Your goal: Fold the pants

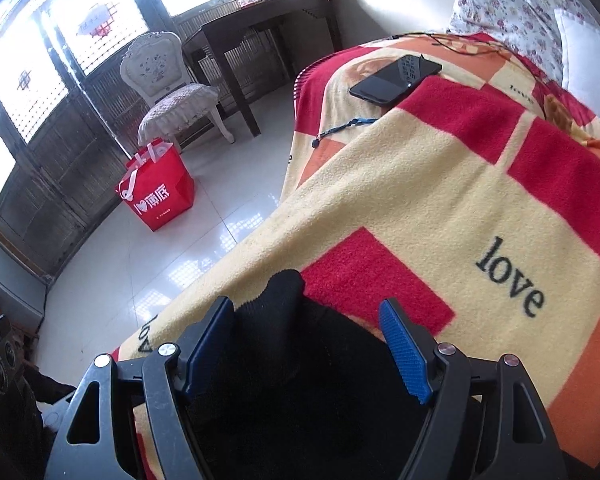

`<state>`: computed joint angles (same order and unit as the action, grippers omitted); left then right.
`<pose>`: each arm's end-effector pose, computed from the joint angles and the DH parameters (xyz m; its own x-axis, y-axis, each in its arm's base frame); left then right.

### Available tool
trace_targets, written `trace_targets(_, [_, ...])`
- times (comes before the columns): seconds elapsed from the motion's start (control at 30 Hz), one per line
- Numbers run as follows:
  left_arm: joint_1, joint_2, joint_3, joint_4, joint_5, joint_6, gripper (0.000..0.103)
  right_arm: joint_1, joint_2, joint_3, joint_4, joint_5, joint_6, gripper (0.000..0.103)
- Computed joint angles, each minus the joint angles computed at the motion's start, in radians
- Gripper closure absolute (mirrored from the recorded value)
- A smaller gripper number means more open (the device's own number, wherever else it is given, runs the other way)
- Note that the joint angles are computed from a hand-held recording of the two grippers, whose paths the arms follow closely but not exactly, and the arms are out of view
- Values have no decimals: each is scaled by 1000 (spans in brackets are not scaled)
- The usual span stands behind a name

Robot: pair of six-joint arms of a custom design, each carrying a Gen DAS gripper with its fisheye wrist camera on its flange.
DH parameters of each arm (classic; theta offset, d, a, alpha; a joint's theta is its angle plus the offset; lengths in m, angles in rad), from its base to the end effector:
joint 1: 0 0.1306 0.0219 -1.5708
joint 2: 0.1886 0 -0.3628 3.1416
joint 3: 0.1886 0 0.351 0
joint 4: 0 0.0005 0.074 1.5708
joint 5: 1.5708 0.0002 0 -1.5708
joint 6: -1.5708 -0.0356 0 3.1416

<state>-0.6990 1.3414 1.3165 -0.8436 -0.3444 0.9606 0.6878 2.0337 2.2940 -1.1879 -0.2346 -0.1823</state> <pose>0.3345 -0.2661 0.4022 -0.6944 -0.4240 -0.5814 -0.2275 0.8959 -0.3817 0.4942 0.4162 0.4224 -0.7395 -0.3794 -0.5561 -0.6011 0.7441 0.2916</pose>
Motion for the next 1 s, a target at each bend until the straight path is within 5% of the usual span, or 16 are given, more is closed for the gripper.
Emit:
trace_targets(0.03, [2,-1,-3,10,2,-3,13,-2,6,5,-3,-11,-4,31])
trace_targets(0.07, [5,-6,-14,33,11,-8,14,-3,11,5,-1,-23,-6,45])
trace_targets(0.13, [14,-25,-48,108,47,-12,44,0,-1,-23,26,-2,-2,60])
trace_targets(0.17, [19,-24,-48,111,63,-12,68,-3,-13,-41,45,-23,-10,70])
trace_targets(0.3, [7,-58,-62,189,64,-67,80,-15,-111,-157,149,-48,-36,78])
trace_targets(0.47, [-76,-85,-28,294,35,-213,82,-66,-303,-352,307,-106,-104,79])
trace_targets(0.57, [-126,-63,6,349,84,-321,82,-105,-421,-464,347,-98,-128,79])
trace_targets(0.7, [-176,45,89,333,158,-396,82,-165,-583,-638,372,-30,-189,71])
trace_targets(0.8, [-181,136,143,308,257,-375,82,-217,-683,-769,416,2,-290,33])
trace_targets(1.0, [-201,166,163,281,238,-382,82,-237,-698,-836,424,-35,-334,27])
